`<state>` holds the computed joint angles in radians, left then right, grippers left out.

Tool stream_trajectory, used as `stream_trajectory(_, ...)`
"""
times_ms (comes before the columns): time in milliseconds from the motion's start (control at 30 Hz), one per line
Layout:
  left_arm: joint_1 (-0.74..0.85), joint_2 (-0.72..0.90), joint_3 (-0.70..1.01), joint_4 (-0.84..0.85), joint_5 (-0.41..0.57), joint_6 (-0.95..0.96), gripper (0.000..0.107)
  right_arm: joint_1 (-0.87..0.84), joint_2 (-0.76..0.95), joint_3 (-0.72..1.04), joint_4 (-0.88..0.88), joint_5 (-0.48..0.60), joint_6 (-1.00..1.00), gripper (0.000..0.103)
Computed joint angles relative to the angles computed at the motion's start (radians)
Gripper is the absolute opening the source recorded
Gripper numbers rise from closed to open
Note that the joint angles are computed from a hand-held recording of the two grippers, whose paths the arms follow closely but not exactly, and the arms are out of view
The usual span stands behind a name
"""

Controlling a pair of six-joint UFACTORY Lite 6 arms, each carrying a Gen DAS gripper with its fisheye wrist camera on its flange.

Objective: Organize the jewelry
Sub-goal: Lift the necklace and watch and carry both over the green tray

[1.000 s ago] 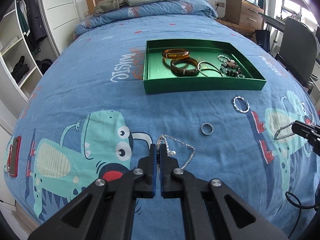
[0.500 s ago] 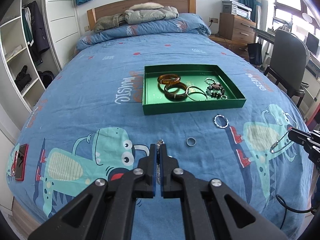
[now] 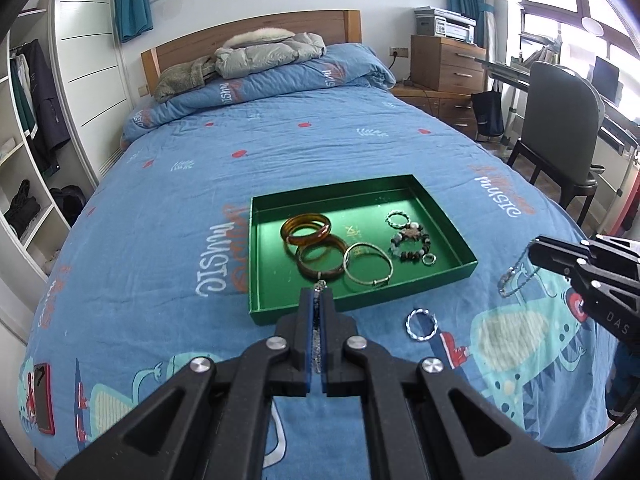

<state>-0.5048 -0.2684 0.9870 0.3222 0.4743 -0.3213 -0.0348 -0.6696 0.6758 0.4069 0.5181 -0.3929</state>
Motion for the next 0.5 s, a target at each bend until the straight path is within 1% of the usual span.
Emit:
stream_trajectory(133, -0.010, 0.247, 0.193, -0.005, -0.059, 0.024, 0.002, -0.005, 0.262, 0.137, 0.130, -0.115, -0.148, 0.008)
stream_trajectory(267, -0.009, 0.537, 0.478, -0.049, -0.062, 0.079, 0.002, -0.015, 0.555, 0.333, 0.255, -0.199, -0.291, 0.008)
stream_trajectory(400, -0.006, 0.819, 0.792, -0.105, -0.015, 0.157, 0.002, -0.030, 0.821, 0.542, 0.342, -0.230, -0.390, 0.008)
stream_trajectory(500, -0.004, 1.036, 1.061, -0.134, 0.055, 0.197, 0.002, -0.033, 0.989, 0.687, 0.323, -0.244, -0.385, 0.008)
